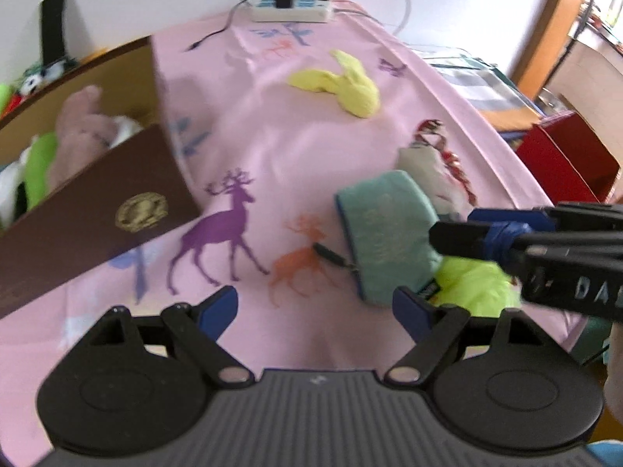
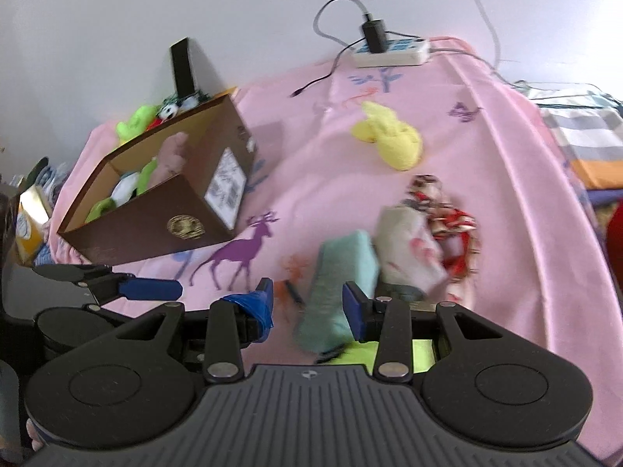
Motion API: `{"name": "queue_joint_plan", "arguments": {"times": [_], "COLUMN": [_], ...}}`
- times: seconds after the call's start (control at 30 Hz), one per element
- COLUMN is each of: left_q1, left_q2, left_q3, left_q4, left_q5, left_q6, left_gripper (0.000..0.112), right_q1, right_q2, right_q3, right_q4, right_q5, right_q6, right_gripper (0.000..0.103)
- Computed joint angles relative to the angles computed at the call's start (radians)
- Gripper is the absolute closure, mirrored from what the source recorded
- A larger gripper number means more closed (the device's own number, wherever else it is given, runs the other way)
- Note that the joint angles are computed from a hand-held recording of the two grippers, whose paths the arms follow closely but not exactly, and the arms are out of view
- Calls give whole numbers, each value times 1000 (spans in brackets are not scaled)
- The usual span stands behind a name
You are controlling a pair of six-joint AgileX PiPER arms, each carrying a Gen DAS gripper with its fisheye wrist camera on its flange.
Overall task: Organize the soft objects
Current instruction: 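Move the right gripper toward the teal pouch on the pile, then grasp the teal pouch with the right gripper and lift it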
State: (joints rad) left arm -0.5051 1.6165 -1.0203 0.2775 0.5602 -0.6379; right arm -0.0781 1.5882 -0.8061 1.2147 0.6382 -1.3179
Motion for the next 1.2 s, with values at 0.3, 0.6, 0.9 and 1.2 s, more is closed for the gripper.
{"name": "queue_joint_plan", "arguments": {"times": [0.3, 0.6, 0.9, 1.2], "left_q1": [8, 54, 135, 178], "left_q2": [88, 193, 251, 254], "left_q3": [-37, -106, -128, -129], "left_q4": [-253, -421, -700, -979], "left_q5": [-119, -138, -151, -113], "left_q6": [312, 478, 728, 1067], "left_gripper": [27, 27, 44, 101], "right_q1": [-105, -66, -49, -16], "right_q2": [112, 246, 360, 359], "right_q3": [-67, -186, -298, -313], "right_q4": [18, -61, -92, -103], "right_q5": [98, 126, 186, 193], "right_q6": [62, 198, 273, 286], "right_gripper": [81, 80, 87, 96]}}
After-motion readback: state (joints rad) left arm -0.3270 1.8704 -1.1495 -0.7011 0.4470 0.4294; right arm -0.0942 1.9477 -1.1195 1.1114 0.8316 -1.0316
